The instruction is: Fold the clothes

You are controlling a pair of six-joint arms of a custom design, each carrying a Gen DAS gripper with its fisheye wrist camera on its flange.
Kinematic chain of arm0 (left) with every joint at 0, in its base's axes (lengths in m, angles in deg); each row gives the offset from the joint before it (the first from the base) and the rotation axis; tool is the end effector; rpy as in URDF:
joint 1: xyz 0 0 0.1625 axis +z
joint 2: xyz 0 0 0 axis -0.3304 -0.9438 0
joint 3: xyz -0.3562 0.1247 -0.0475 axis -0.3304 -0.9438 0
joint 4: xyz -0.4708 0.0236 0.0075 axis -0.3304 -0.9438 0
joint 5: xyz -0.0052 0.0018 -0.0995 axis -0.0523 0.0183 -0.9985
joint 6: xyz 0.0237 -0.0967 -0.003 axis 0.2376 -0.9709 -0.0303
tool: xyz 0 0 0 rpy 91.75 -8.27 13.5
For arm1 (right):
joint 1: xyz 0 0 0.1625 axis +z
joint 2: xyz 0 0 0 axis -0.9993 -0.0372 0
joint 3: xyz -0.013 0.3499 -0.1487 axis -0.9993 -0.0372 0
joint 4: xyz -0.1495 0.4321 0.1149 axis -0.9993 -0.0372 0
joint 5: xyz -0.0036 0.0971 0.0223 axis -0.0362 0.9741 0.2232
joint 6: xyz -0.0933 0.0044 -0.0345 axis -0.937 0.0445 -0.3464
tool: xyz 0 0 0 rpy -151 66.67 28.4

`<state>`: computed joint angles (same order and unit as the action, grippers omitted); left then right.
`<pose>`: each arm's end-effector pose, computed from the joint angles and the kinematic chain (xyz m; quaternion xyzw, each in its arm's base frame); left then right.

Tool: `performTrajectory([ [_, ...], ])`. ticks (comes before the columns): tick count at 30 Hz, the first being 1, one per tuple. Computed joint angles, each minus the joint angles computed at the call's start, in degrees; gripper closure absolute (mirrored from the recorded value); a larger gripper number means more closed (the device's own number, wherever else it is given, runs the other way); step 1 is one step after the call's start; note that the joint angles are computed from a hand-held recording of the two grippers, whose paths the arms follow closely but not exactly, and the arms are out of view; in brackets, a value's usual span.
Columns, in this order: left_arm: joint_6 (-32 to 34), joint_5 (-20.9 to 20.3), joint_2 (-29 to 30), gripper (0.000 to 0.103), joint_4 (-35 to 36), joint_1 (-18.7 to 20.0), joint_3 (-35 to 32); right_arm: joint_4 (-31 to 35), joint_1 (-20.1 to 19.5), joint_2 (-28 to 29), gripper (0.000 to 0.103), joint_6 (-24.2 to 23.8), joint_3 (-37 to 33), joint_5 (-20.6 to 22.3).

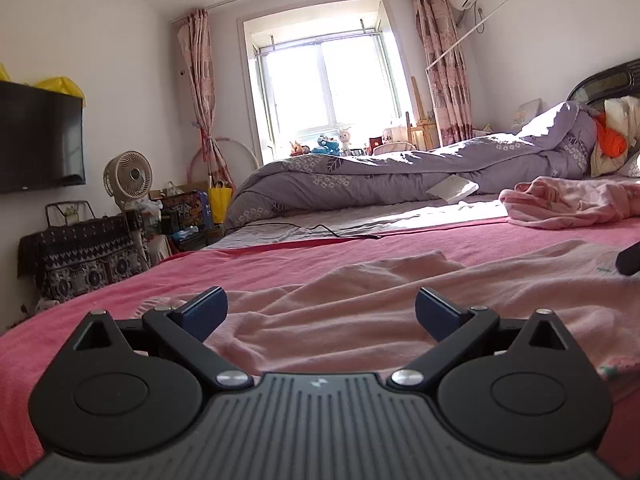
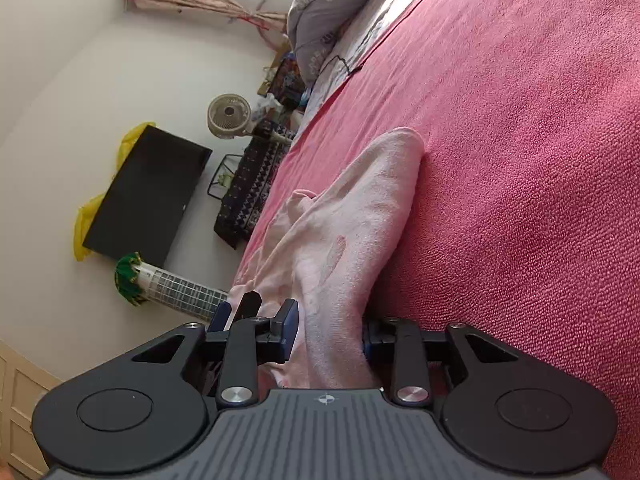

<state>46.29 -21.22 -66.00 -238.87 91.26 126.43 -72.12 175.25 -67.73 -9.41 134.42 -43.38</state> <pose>0.0258 -0.5391 0.2003 0.2311 0.6597 -0.5713 0.4302 0.1458 -0.6790 0.0203 -0.0761 0.9600 -0.1740 0.2060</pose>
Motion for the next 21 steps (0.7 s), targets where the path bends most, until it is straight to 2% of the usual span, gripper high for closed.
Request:
performTrajectory([
  [1,-0.1,-0.5,-0.2,0.000,0.9,1.0,-0.3,-0.4,-0.1,0.2,0.065,0.2,0.0,0.5],
  [3,-5.5,-4.8,-2.7,0.001,5.5,3.6,1.0,-1.3,0.1,0.7,0.065,-0.1,-0.1,0.2],
  [4,-6.1,-4.6,-3.8,0.001,5.7,3.1,1.6,-1.9,0.4,0.9,0.065,-0.6,0.0,-0.5],
  [6,-1.6,-3.6,-3.3,0.001,1.9,2.0,1.0,-3.0,1.0,1.2,0.065,-1.2,0.1,-1.7],
  [8,2.2,-2.6,-1.9,0.001,0.3,2.5,-0.7,-3.3,1.4,1.3,0.066,-0.7,0.1,-2.7],
  [9,1.0,-2.4,-1.6,0.000,2.5,3.6,-1.3,-3.3,1.5,1.3,0.069,0.4,0.0,-3.0],
  [10,-0.7,-3.6,-1.3,0.000,3.0,4.8,-1.6,-3.4,1.5,1.2,0.078,2.1,0.0,-3.5],
  [11,-1.8,-5.2,-1.0,0.000,1.6,5.4,-1.5,-3.5,1.5,1.2,0.082,4.2,0.0,-3.9],
  [12,-1.1,-4.6,-0.9,0.000,1.2,5.1,-1.5,-3.8,1.4,1.1,0.087,6.2,0.1,-3.8],
  [14,-0.2,-3.7,-0.7,0.000,0.6,4.7,-1.5,-4.7,1.5,1.0,0.087,9.3,0.2,-3.1],
  [17,-1.4,-4.8,-1.3,0.000,1.2,5.0,-1.1,-4.4,3.5,0.0,0.087,11.2,-0.2,-4.7],
  [21,-6.9,-3.7,-4.9,0.000,1.1,4.2,1.9,-2.8,8.4,0.7,0.087,8.4,-3.9,-6.0],
])
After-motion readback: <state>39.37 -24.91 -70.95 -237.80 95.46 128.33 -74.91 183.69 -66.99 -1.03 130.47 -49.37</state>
